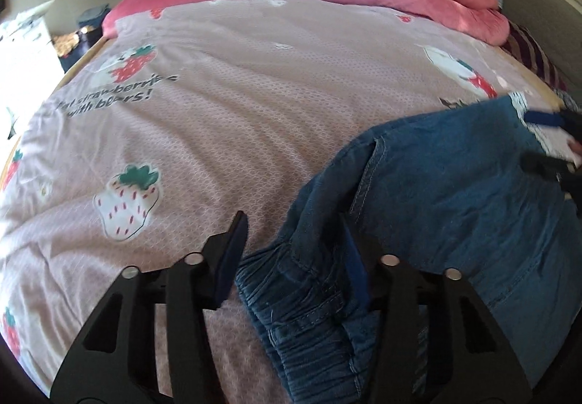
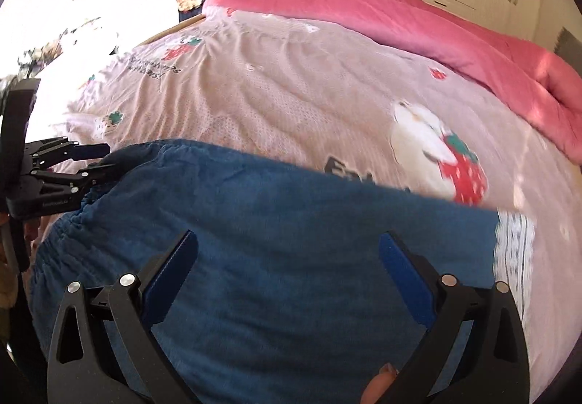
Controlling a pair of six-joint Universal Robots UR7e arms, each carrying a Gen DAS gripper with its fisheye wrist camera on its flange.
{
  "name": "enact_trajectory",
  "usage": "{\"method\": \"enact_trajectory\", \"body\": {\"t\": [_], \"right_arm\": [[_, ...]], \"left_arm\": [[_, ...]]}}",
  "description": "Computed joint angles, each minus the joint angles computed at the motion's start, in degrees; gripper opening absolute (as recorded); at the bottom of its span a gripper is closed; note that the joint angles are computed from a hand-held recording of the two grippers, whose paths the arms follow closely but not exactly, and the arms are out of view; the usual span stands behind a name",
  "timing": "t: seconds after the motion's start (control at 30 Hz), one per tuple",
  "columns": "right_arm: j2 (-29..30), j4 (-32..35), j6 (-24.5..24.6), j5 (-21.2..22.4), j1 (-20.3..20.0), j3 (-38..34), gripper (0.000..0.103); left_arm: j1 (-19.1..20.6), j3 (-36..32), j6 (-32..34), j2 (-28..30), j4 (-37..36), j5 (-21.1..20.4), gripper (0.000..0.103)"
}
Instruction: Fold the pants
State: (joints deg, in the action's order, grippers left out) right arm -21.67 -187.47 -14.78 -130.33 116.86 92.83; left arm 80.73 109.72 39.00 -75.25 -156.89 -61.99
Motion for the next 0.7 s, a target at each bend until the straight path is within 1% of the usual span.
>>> {"method": "enact_trajectory", "body": {"t": [0.03,0.07,0.17,0.23,0.3,0.4,0.5,0.57,0.6,0.63,0.67,0.7], "right_arm": [[0.4,1.8,-0.9,0.5,-0.3,-1.5,0.099],[0.8,3.2,-1.4,0.5,-0.4,-2.6,0.099],[2.7,8.4,-3.5,1.2,-1.0,-7.4,0.099],[4.4,10.9,-6.7,0.6,-1.1,-10.6,0.099],[6.1,11.9,-10.7,0.0,-1.0,-13.6,0.099],[7.1,15.8,-14.4,1.4,-1.2,-16.7,0.099],[8.1,19.8,-17.3,1.7,-1.0,-19.6,0.098],[8.1,23.1,-17.8,2.3,-0.9,-20.6,0.094],[8.2,27.0,-16.9,2.9,-1.0,-21.6,0.073],[7.9,29.1,-15.5,3.6,-1.0,-21.6,0.045],[7.6,32.4,-12.5,4.9,-1.2,-22.0,0.035],[7.1,33.4,-11.2,5.8,-1.3,-21.6,0.021]], "left_arm": [[0.3,-0.3,0.2,0.1,0.8,-0.7,0.026],[0.5,-0.5,0.6,0.3,1.2,-1.3,0.017],[0.6,-0.4,2.2,1.1,0.5,-1.0,0.007],[0.8,-0.2,2.8,1.1,-0.3,-1.9,0.005],[1.0,0.0,3.3,0.6,-0.8,-3.0,0.004],[1.3,0.0,3.7,-1.0,-2.2,-6.6,0.003],[1.6,-0.2,3.1,-2.3,-2.6,-9.8,0.003],[1.6,0.1,3.4,-3.0,-2.9,-11.2,0.003],[1.5,0.4,3.8,-3.4,-3.4,-11.8,0.003],[1.4,0.7,4.2,-3.7,-3.4,-12.1,0.003],[1.3,0.9,4.3,-3.9,-3.7,-12.0,0.003],[1.3,1.1,4.5,-3.8,-3.9,-11.8,0.003]]}}
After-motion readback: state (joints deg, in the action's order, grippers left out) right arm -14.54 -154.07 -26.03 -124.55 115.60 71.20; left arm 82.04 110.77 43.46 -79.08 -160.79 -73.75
